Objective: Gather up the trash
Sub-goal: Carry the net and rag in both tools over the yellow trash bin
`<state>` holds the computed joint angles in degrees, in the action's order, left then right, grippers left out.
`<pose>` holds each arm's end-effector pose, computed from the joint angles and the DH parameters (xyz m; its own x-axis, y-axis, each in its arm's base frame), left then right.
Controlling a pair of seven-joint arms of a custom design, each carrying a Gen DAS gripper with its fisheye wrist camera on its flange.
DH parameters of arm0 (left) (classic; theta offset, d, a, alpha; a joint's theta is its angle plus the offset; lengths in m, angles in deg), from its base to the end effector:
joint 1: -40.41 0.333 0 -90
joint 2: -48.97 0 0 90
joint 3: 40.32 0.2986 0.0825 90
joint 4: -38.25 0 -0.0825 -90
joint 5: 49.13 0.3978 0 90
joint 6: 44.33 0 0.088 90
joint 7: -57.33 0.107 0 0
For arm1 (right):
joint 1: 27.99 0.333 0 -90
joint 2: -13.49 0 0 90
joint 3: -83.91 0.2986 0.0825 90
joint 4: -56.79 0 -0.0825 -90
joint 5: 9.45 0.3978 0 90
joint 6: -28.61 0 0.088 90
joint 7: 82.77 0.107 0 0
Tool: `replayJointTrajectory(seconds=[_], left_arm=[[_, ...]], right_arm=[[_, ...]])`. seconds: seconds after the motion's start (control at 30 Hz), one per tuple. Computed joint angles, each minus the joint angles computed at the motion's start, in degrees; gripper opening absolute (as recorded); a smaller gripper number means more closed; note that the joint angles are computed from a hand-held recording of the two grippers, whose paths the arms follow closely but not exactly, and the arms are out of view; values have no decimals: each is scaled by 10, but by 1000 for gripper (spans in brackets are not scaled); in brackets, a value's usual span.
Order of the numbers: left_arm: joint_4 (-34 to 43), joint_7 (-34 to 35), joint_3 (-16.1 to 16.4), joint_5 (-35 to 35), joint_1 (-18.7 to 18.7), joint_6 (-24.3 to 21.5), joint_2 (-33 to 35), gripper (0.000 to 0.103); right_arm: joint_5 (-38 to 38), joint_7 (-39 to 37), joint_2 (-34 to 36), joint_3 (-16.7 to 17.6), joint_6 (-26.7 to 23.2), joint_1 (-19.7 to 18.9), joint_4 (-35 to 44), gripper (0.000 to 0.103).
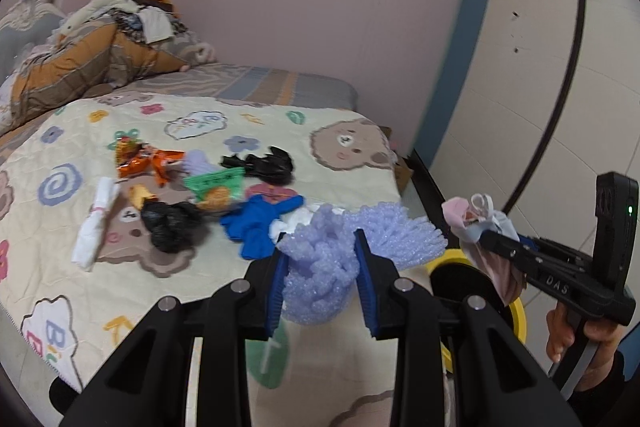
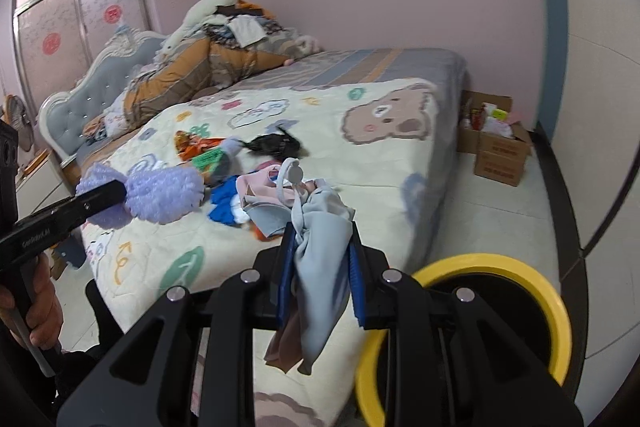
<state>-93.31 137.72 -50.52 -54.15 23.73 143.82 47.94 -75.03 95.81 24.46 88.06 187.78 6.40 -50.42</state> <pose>0.5126 -0.2502 0.4538 -0.3084 -0.9294 0.2030 -0.5732 0.0112 -0.8194 0.4863 0.4356 0.4503 0.1544 -0.9742 -0.1648 -0.5967 0.0410 -0.8014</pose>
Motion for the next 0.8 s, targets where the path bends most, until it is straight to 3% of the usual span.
replayJointTrajectory(seconds=[0.03, 0.07, 0.17, 0.23, 0.33, 0.57, 0.8], left_arm=[[6, -16, 7, 23, -10, -4, 5, 29], [14, 5, -5, 5, -7, -11, 12, 29], [48, 124, -90, -107, 41, -35, 36, 29], [68, 162, -111, -137, 48, -53, 50, 29], [102, 169, -108, -127, 32, -83, 76, 29], [171, 114, -77, -25, -24, -133, 135, 29], [220, 120, -95, 6, -36, -172, 184, 29]], right_arm=[[-3, 10, -15, -3, -7, -1, -17, 23], [-7, 22, -30, -3, -15, -4, -34, 23], [-16, 52, -71, 5, -41, -23, -80, 23], [-21, 73, -96, 14, -50, -41, -109, 23], [-33, 103, -124, 28, -68, -67, -141, 24], [-50, 152, -171, 52, -68, -115, -200, 24], [-39, 160, -180, 59, -43, -140, -227, 25]])
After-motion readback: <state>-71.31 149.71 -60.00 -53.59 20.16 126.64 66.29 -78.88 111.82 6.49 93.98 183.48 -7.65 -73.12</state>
